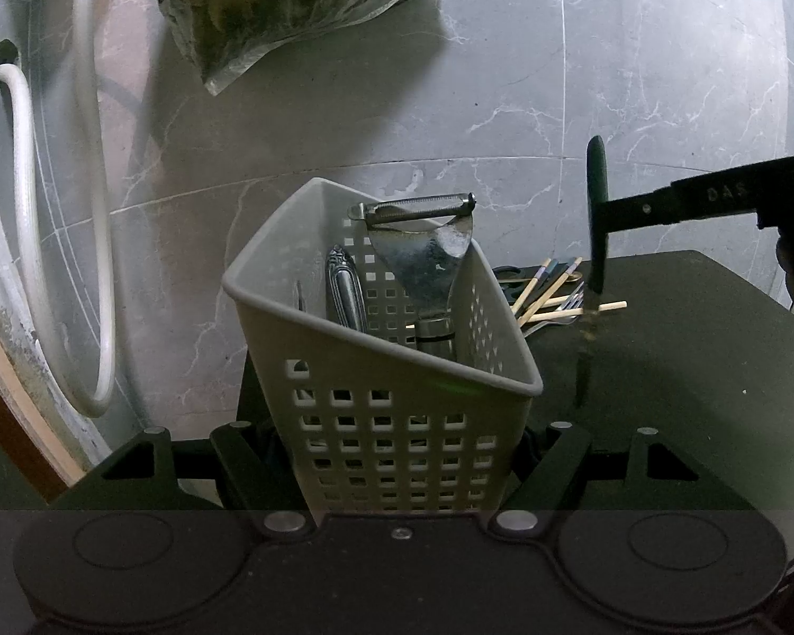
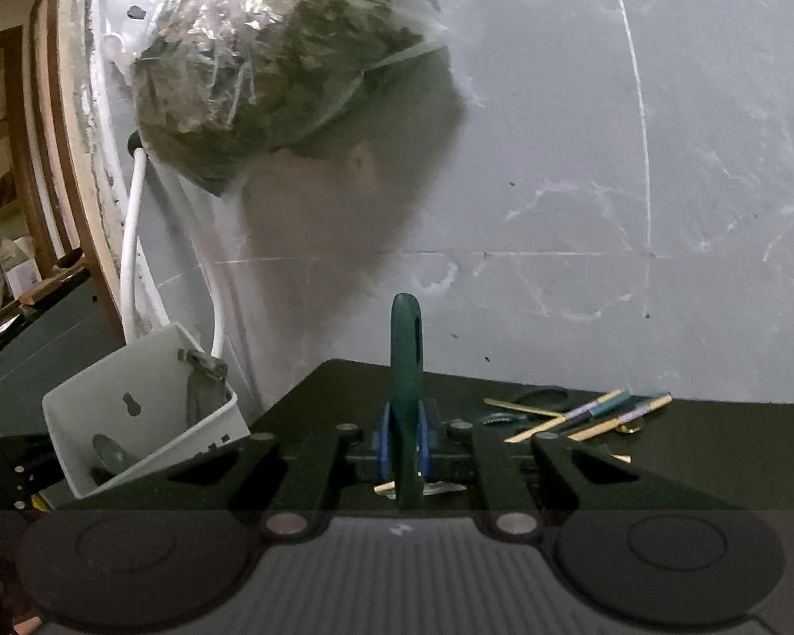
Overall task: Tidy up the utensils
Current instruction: 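Lift the knife and carry it over the basket with the right gripper, then lower the knife into the basket and open the right gripper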
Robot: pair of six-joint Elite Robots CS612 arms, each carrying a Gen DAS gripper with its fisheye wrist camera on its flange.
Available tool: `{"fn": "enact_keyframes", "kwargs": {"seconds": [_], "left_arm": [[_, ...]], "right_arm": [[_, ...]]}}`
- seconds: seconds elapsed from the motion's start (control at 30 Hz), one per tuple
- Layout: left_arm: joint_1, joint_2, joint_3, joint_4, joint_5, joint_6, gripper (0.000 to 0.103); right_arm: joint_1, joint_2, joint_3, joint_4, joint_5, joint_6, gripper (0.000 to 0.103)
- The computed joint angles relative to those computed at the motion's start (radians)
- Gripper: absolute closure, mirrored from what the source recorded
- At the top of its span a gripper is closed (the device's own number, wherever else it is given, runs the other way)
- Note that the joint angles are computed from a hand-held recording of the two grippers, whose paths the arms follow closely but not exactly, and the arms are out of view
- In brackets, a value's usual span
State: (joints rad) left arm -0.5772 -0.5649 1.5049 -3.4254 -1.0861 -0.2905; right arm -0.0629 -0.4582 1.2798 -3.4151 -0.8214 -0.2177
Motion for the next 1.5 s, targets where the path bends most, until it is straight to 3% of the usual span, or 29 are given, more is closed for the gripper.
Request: {"fn": "enact_keyframes", "kwargs": {"seconds": [0.27, 0.73, 1.17, 1.3, 1.5], "left_arm": [[0.0, 0.0, 0.0, 0.0, 0.0, 0.0, 0.027], [0.004, 0.009, -0.013, -0.011, -0.017, 0.018, 0.027], [0.009, 0.017, -0.021, -0.024, -0.03, 0.029, 0.027], [0.009, 0.017, -0.019, -0.028, -0.03, 0.028, 0.027], [0.008, 0.018, -0.02, -0.029, -0.03, 0.03, 0.027]], "right_arm": [[0.0, 0.003, -0.003, -0.011, 0.008, 0.005, 0.092], [-0.001, -0.019, 0.005, -0.125, 0.052, 0.012, 0.092], [0.008, -0.028, -0.06, -0.35, 0.27, 0.139, 0.092], [0.02, -0.016, -0.069, -0.302, 0.318, 0.122, 0.092], [0.039, -0.025, -0.028, -0.087, 0.325, -0.034, 0.091]]}}
